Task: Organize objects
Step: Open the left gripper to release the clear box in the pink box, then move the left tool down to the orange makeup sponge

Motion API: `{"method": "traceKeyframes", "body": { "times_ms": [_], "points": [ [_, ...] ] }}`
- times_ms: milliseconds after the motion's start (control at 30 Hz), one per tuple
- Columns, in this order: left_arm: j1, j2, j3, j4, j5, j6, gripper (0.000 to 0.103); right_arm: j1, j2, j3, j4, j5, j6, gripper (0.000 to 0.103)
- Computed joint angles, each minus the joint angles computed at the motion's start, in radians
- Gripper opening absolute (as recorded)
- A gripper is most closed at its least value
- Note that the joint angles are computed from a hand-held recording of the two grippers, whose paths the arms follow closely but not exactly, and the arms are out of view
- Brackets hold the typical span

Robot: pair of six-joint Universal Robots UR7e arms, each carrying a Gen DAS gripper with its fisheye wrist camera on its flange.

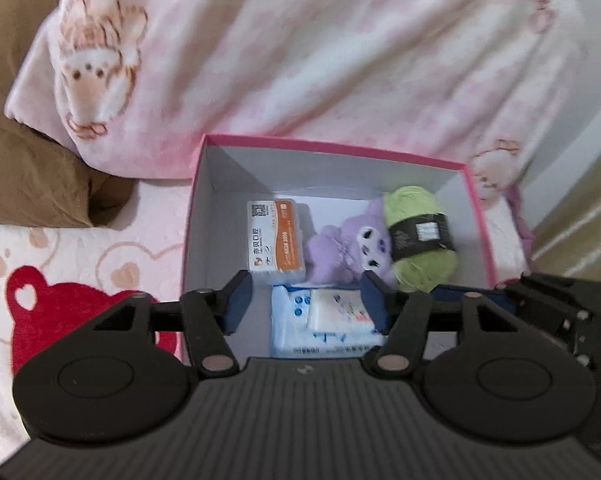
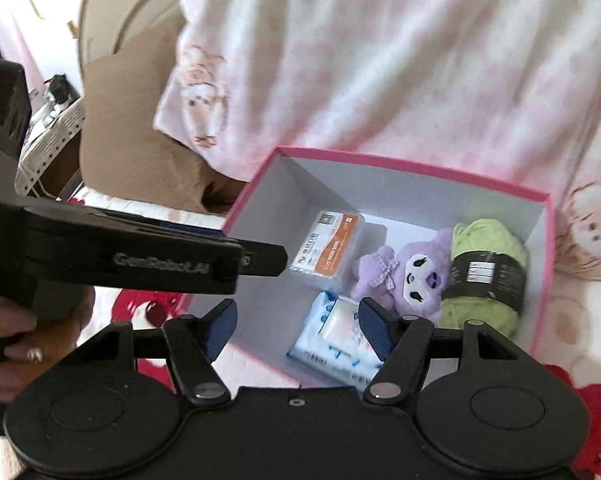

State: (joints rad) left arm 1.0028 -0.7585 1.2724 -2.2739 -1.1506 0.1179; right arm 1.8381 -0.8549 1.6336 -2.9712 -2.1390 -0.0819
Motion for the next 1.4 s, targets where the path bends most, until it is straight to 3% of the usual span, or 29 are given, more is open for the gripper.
{"method": "traceKeyframes", "body": {
  "times_ms": [200, 400, 733, 900, 1000, 1400],
  "points": [
    [-0.041, -0.134, 0.135, -0.065, 0.003, 0.058, 0.083, 0.073, -0.05, 0.065, -0.013, -0.066, 0.01, 0.085],
    [-0.075, -0.248, 0.237, -0.039, -0.005, 0.061, 0.094, 0.132, -0.096, 0.14, -0.024, -0.135, 0.028, 0.089],
    [-0.123, -0.381, 0.373, 0.097, -0.016, 0.112, 0.094, 0.202, -0.207, 0.282, 0.098, -0.199, 0.069, 0.089],
    [-0.116, -0.409, 0.411, 0.188, -0.076, 0.066, 0.092, 0.209, -0.275, 0.373, 0.132, -0.183, 0.103, 0.089],
    [-0.111, -0.423, 0.456, 0.175, -0.094, 0.052, 0.092, 0.203, -0.298, 0.42, 0.127, -0.182, 0.096, 0.089],
    [-0.054, -0.375, 0.575, 0.046, -0.142, 0.038, 0.087, 0.109, -0.322, 0.549, 0.007, -0.125, -0.095, 0.089]
  ]
}}
